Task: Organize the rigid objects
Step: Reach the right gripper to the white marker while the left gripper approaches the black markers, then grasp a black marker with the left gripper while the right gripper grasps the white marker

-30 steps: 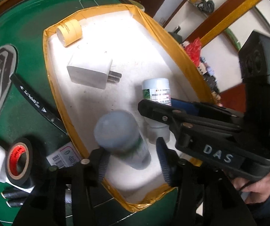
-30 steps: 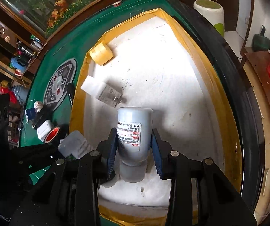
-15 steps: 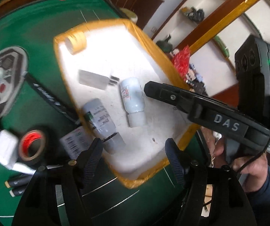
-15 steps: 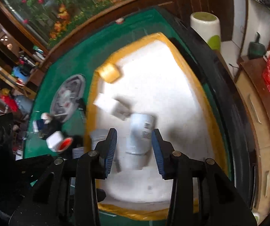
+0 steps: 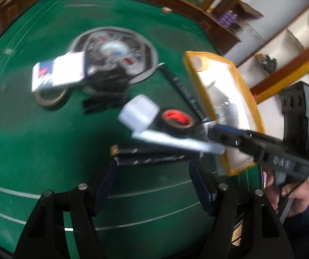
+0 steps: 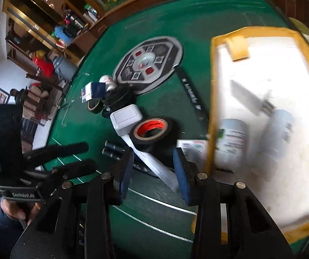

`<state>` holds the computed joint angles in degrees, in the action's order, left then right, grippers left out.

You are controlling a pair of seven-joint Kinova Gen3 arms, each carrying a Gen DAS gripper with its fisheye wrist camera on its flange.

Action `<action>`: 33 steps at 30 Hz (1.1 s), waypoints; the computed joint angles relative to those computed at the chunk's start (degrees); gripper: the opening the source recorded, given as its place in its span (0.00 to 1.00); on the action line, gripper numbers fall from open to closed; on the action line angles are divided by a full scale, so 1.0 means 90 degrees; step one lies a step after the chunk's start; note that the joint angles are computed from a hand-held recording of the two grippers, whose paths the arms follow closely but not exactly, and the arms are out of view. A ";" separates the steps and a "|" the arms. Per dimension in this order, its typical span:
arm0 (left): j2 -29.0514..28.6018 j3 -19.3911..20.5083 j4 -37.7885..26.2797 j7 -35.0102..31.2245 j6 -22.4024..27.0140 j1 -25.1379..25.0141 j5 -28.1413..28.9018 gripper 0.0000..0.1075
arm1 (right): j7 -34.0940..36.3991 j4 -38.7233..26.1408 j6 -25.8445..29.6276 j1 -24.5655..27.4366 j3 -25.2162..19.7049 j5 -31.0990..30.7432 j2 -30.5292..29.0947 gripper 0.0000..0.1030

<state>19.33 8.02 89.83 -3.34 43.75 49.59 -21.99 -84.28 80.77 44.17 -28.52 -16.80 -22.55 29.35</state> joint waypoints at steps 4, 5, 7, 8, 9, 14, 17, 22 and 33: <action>-0.0245 -0.0013 0.0401 0.0359 -0.0048 0.0077 -0.0080 0.64 | -0.0362 -0.0837 0.0607 -0.0484 0.0217 0.0446 0.0554 0.38; -0.0300 0.0004 0.0473 0.0429 -0.0031 0.0082 -0.0113 0.64 | -0.0515 -0.0954 0.0703 -0.0611 0.0295 0.0559 0.0637 0.38; -0.0370 0.0031 0.0576 0.0582 -0.0011 0.0091 -0.0214 0.64 | -0.0610 -0.1130 0.0916 -0.0648 0.0246 0.0583 0.0829 0.39; -0.0350 0.0047 0.0581 0.0634 -0.0012 0.0059 -0.0238 0.64 | -0.0697 -0.1104 0.0919 -0.0636 0.0184 0.0580 0.0886 0.38; -0.0385 0.0059 0.0641 0.0696 -0.0019 0.0048 -0.0264 0.64 | -0.0712 -0.0987 0.0818 -0.0725 0.0239 0.0575 0.0832 0.38; -0.0504 0.0162 0.0967 0.0948 -0.0172 -0.0077 -0.0201 0.64 | -0.0282 -0.0818 0.1065 -0.0651 -0.0209 0.0260 0.0890 0.39; -0.0551 0.0212 0.1129 0.1053 -0.0264 -0.0117 -0.0169 0.64 | 0.0239 -0.0827 0.1298 -0.0799 -0.0337 0.0271 0.0901 0.39; -0.0516 0.0308 0.1167 0.0952 -0.0349 -0.0198 -0.0013 0.64 | 0.0133 -0.0771 0.1236 -0.0923 -0.0040 0.0298 0.0779 0.37; -0.0243 0.0200 0.0655 0.0512 0.0222 -0.0072 0.0096 0.64 | -0.0163 -0.0982 0.1431 -0.1024 0.0101 0.0638 0.0676 0.34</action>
<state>17.14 9.83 95.73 1.27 45.75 48.94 -21.12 -85.74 71.93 57.05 -37.74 -15.89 -16.81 35.43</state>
